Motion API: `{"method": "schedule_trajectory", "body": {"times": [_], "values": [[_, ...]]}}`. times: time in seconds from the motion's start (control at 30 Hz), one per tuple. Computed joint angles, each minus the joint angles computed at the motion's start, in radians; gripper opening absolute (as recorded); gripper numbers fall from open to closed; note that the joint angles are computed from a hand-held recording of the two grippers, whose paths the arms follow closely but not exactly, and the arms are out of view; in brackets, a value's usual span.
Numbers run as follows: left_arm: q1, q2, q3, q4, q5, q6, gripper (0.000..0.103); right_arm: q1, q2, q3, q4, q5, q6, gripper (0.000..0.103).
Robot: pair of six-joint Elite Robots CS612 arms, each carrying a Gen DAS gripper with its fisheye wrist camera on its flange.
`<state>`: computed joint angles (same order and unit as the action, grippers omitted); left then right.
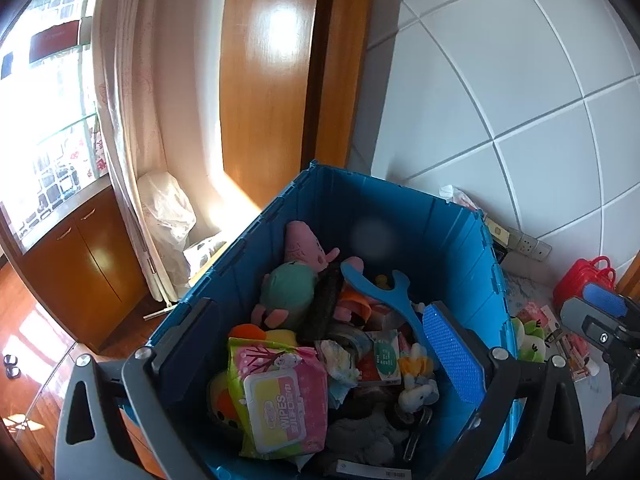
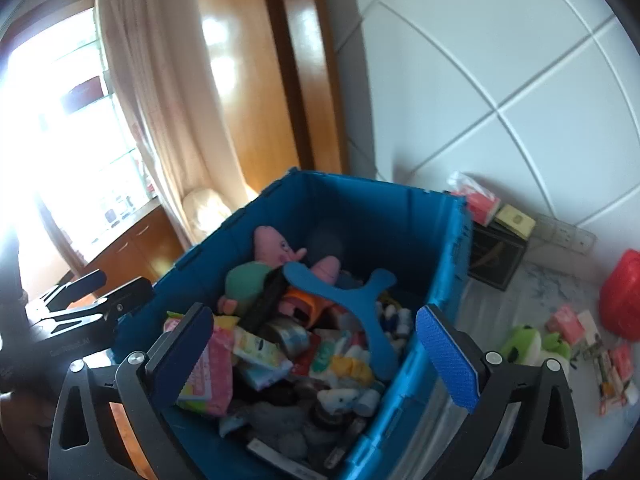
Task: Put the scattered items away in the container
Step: 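Open the left tool over the crate while the right tool releases the bunny, then withdraw both tools from the crate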
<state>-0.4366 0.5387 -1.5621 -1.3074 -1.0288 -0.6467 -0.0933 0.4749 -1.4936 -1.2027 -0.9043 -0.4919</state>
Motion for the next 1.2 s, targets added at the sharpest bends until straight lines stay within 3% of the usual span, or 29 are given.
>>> {"method": "schedule_trajectory", "body": {"times": [0.4, 0.8, 1.0, 1.2], "values": [[-0.097, -0.053, 0.072, 0.005, 0.017, 0.056, 0.103, -0.114, 0.019, -0.085, 0.02, -0.059, 0.079, 0.103], [-0.197, -0.101, 0.131, 0.014, -0.041, 0.088, 0.103, -0.244, 0.047, -0.177, 0.107, -0.078, 0.097, 0.103], [-0.222, -0.114, 0.148, 0.026, -0.074, 0.071, 0.103, -0.294, 0.063, -0.218, 0.126, -0.112, 0.112, 0.103], [-0.249, -0.118, 0.151, 0.029, -0.044, 0.081, 0.103, -0.322, 0.071, -0.233, 0.121, -0.169, 0.114, 0.103]]}}
